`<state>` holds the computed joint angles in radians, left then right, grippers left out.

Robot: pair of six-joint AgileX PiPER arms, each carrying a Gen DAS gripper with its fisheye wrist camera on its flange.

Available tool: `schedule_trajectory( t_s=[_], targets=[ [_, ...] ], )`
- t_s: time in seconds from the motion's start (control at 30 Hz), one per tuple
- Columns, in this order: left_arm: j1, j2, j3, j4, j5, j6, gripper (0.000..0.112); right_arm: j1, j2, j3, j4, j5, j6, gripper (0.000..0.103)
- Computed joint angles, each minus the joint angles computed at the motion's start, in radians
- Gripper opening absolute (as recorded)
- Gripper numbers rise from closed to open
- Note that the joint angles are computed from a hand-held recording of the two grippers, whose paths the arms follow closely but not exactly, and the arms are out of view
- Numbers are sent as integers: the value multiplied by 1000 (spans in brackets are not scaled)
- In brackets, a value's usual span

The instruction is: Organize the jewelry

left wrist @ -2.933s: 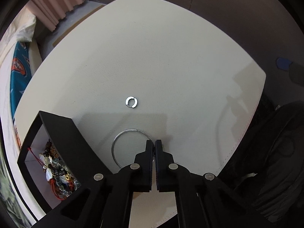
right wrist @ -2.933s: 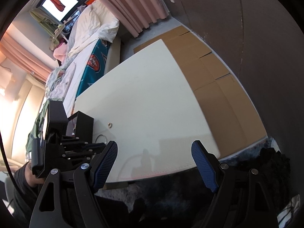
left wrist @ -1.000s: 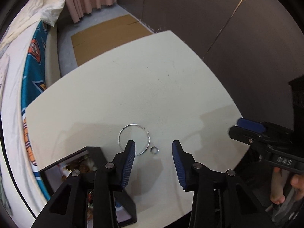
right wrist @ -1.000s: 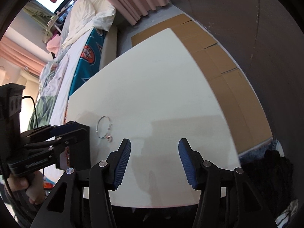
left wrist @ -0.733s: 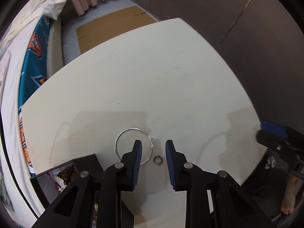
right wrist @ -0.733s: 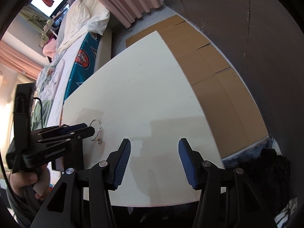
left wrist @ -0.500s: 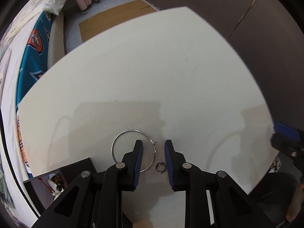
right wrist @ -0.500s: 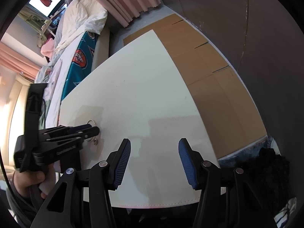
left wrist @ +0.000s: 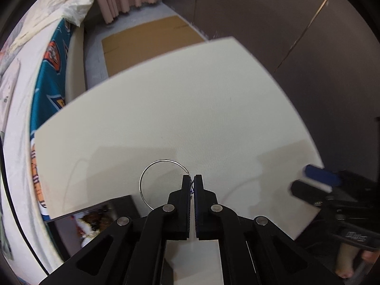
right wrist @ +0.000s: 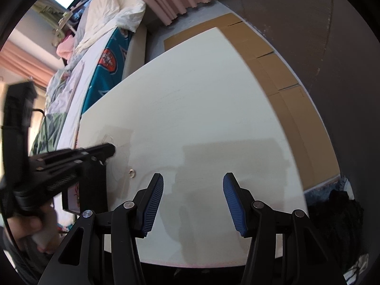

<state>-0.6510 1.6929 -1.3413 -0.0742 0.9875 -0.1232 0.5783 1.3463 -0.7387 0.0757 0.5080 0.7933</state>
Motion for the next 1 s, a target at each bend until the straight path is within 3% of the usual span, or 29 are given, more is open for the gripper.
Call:
schedule_trajectory(
  t_s=[0.43, 0.57, 0.7, 0.83, 1.0],
  targets=[
    [136, -194, 45, -20, 61, 90, 2, 111, 204, -197, -30, 6, -5, 53],
    [194, -227, 55, -33, 78, 140, 2, 144, 268, -266, -57, 27, 11, 48],
    [253, -254, 92, -55, 85, 193, 2, 174, 341, -344, -94, 69, 25, 39],
    [306, -271, 122, -80, 94, 235, 2, 204, 397, -410, -160, 126, 64, 36],
    [348, -301, 158, -103, 112, 276, 2, 268, 464, -501, -306, 245, 151, 23]
  ],
)
